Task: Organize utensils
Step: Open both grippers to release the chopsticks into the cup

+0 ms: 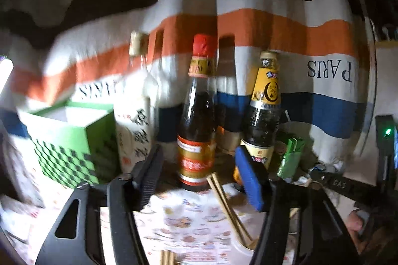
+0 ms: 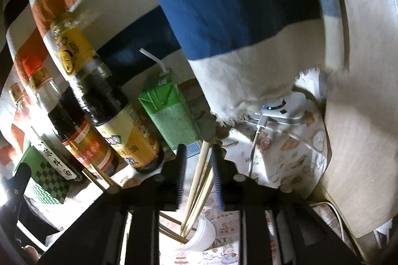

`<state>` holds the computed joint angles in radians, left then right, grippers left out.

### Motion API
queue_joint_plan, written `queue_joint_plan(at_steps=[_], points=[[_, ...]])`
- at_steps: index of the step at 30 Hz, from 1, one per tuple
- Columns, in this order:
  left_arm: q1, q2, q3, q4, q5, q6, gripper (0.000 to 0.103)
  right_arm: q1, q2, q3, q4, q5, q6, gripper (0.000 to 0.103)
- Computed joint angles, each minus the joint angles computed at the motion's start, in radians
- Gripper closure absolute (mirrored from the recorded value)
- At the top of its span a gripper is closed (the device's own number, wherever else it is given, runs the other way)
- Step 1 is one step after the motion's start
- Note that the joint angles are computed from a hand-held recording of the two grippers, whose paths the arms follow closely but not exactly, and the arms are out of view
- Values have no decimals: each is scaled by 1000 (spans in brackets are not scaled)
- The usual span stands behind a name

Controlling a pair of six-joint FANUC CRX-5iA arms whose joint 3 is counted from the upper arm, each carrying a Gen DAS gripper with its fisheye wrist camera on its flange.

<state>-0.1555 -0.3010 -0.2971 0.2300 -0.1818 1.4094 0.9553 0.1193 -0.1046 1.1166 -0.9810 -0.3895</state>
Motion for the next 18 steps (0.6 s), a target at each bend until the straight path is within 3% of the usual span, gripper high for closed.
queue_joint_plan(at_steps=[4, 6, 10, 13, 14, 18], points=[[-6, -17, 28, -119, -21, 97, 28, 13, -5, 1, 24, -17, -3, 74], [-5, -31, 16, -98, -12, 77, 20, 16, -13, -5, 35, -16, -13, 73], [3, -65, -15, -32, 19, 17, 16, 28, -27, -14, 59, -24, -10, 71], [6, -89, 57, -235, -67, 203, 11, 36, -40, -26, 79, -23, -25, 66], [11, -103, 53, -237, -68, 205, 10, 37, -43, -27, 87, -19, -28, 65], [42, -163, -62, 42, 24, -63, 1, 56, -51, -30, 127, -23, -31, 61]])
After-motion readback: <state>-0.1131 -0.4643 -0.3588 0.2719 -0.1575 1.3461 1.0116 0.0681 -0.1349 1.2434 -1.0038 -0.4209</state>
